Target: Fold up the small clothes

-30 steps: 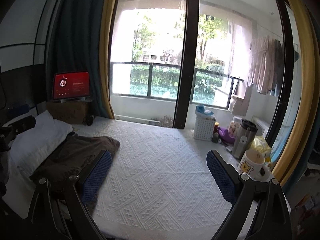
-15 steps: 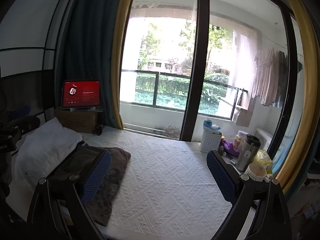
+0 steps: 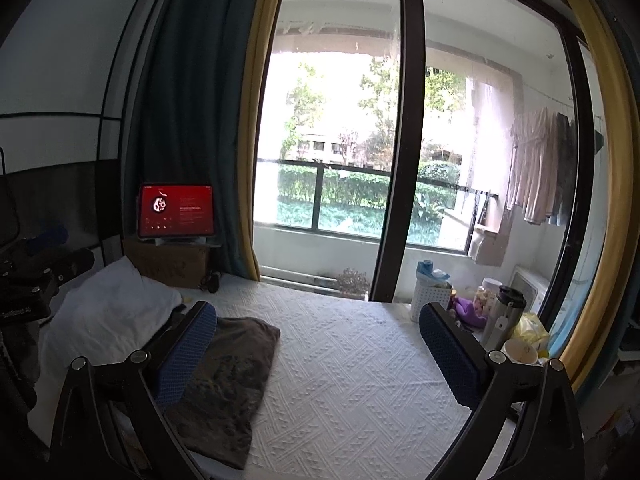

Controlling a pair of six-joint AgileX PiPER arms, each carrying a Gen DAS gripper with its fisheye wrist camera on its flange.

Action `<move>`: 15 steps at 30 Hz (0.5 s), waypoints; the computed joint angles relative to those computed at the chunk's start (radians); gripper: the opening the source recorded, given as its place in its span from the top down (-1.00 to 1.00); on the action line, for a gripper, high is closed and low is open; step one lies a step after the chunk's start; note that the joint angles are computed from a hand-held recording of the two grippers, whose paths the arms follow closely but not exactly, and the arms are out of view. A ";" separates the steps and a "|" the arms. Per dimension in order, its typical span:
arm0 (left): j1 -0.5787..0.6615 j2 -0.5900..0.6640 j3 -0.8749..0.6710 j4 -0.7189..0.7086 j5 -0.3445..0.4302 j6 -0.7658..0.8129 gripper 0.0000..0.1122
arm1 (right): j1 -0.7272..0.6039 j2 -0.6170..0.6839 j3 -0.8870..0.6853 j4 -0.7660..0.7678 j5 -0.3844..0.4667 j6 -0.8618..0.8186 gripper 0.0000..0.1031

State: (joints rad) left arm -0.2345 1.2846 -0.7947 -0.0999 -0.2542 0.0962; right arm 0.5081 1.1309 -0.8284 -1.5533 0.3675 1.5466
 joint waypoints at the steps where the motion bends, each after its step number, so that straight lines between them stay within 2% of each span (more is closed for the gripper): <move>1: -0.003 -0.005 0.005 -0.015 -0.002 0.016 -0.81 | 0.006 -0.001 0.000 -0.002 0.005 0.002 -0.98; 11: 0.027 -0.036 0.023 0.082 -0.008 -0.089 -0.81 | 0.022 -0.019 0.010 -0.010 0.029 0.012 -0.98; 15: 0.018 -0.035 0.022 0.066 -0.008 -0.076 -0.81 | 0.018 -0.022 0.014 -0.008 0.030 0.014 -0.98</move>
State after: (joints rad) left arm -0.2166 1.2496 -0.7723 -0.0338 -0.2624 0.0199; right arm 0.5258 1.1090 -0.8145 -1.5617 0.3971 1.5610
